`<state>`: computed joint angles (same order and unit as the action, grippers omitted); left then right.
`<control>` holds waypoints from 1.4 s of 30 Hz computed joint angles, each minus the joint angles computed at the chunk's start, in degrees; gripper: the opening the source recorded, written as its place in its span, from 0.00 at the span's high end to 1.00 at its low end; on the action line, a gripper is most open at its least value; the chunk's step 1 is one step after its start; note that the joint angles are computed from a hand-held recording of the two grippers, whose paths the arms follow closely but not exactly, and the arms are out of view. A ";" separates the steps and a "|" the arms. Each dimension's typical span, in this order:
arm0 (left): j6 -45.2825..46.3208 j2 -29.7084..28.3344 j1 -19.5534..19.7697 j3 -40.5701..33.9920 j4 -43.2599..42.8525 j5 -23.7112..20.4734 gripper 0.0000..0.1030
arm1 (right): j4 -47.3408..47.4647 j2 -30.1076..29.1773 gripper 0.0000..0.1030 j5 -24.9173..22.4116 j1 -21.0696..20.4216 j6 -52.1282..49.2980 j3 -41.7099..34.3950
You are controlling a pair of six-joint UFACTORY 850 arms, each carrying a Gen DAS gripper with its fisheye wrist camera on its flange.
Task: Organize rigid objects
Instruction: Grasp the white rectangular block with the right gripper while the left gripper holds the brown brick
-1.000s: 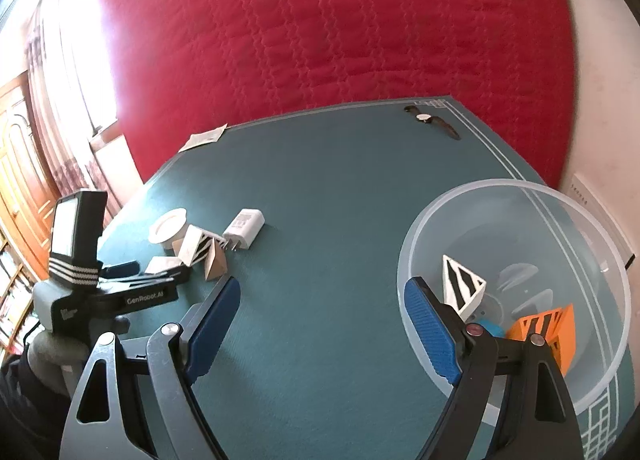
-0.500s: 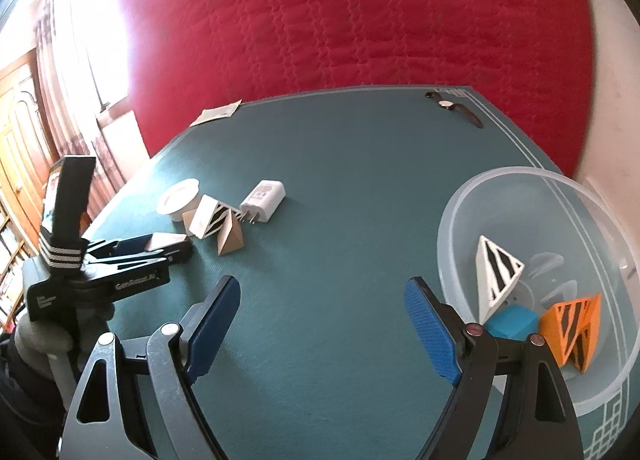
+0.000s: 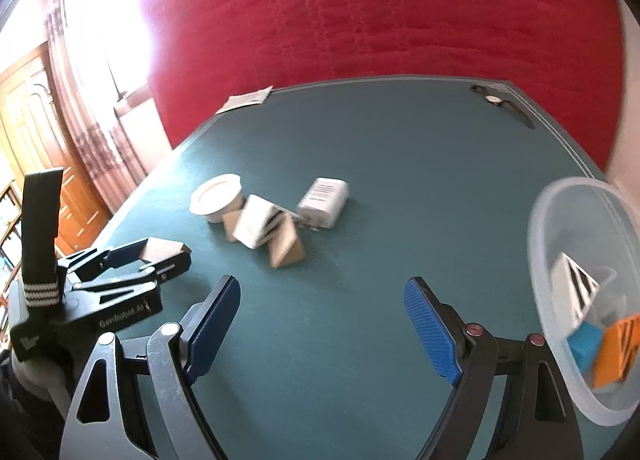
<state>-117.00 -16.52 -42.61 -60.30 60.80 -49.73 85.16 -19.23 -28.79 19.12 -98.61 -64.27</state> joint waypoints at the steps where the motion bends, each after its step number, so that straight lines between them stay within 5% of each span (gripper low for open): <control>1: -0.29 0.28 -0.07 0.35 0.08 -0.10 0.38 | -0.22 -0.10 0.17 0.10 0.49 0.26 -0.24; 17: -4.05 4.49 -0.21 6.03 0.45 0.64 0.38 | -6.27 -5.63 0.18 -5.21 6.08 12.12 -7.75; 32: -7.70 7.72 0.98 9.95 2.39 4.32 0.38 | -8.36 -9.43 0.20 4.28 8.95 14.42 -11.35; 36: -7.74 7.88 0.97 10.09 2.48 4.25 0.38 | -12.65 -9.85 0.41 6.40 9.91 16.93 -11.76; 42: -7.26 7.47 0.99 9.59 2.53 4.16 0.38 | -14.86 -10.25 0.54 12.97 11.80 15.83 -11.55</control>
